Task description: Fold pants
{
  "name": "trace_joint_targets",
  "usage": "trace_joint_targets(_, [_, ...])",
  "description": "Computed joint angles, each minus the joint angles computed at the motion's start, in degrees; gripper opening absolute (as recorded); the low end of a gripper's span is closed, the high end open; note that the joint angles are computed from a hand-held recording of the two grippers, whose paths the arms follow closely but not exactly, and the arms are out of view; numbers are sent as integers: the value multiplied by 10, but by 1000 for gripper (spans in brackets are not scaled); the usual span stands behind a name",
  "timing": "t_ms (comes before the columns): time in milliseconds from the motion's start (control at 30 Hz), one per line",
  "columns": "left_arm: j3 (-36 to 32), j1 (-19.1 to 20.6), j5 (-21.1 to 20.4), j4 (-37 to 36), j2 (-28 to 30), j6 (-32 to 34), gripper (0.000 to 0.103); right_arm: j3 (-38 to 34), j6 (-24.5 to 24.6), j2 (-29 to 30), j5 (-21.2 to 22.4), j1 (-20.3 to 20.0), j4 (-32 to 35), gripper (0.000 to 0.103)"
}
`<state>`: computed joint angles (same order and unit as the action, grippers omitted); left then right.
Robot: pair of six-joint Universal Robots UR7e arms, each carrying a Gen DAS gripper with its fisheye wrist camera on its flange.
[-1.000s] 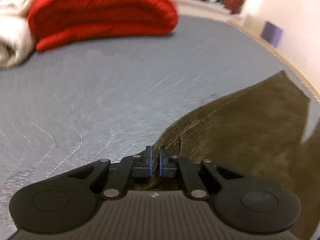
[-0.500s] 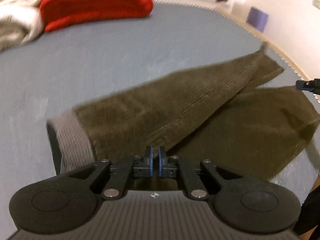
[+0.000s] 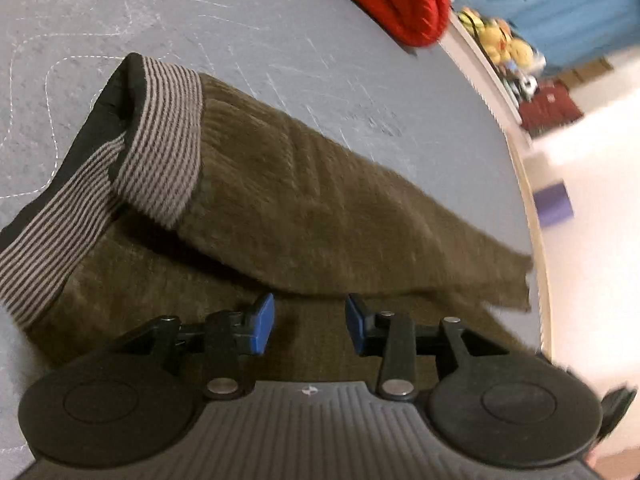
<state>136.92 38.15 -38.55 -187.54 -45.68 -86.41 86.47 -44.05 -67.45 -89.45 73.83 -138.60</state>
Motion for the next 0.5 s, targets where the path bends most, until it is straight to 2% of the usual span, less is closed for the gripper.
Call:
trace_joint_targets(100, [3,10,18,-39,10,4,44,-5,-13,2,1,-4,0,21])
trace_joint_targets(300, [-29,20,32,39,2,-24,44,-28,14,21,-7,-10,-12,22])
trace_joint_targets(433, [-32,23,5,51,-2,-33,44,-41,48,30,3,-16,-26,22])
trace_joint_targets(500, [-37,28,9,70,-1,-42,43,-49,64,35,10,-18,-29,22])
